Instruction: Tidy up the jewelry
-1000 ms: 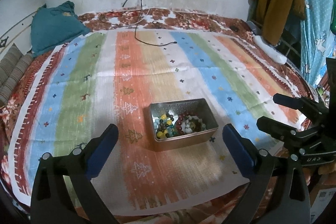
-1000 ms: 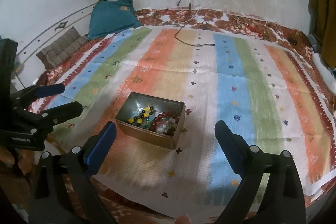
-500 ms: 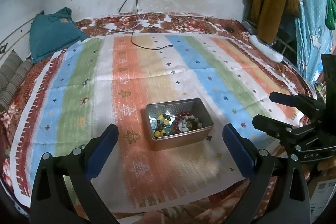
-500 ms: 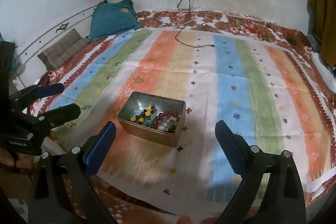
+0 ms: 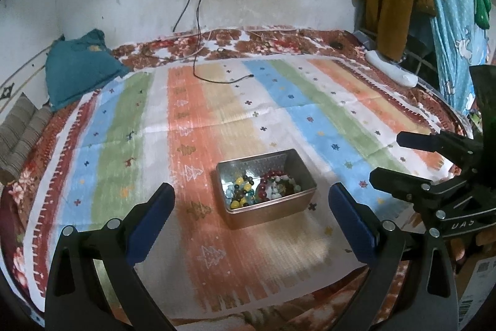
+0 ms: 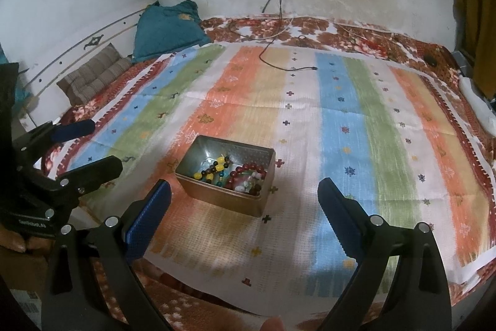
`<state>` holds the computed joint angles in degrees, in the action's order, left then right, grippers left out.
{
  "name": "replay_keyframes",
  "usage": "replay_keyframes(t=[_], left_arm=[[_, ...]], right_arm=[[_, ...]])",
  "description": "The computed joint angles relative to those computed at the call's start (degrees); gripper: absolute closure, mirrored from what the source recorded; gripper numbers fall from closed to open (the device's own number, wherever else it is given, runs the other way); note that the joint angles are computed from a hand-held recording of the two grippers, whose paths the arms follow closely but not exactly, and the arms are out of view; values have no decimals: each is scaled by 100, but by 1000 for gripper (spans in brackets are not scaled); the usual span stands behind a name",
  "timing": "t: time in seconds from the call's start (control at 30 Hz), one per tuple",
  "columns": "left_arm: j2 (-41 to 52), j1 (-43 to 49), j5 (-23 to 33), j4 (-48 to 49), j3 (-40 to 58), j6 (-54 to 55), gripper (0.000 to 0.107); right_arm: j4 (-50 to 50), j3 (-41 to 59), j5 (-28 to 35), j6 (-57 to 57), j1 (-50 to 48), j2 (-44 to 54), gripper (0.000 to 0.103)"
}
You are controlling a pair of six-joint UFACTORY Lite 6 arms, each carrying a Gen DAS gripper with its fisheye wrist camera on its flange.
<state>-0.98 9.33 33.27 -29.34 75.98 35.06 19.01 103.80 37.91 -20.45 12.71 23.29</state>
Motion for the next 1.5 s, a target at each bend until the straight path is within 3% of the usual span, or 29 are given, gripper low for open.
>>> replay_keyframes(t=[1.5], left_arm=[[12,-39,1,28,-15,-66,10]], right_arm=[[558,-521,-319,-532,-108,-351,6]])
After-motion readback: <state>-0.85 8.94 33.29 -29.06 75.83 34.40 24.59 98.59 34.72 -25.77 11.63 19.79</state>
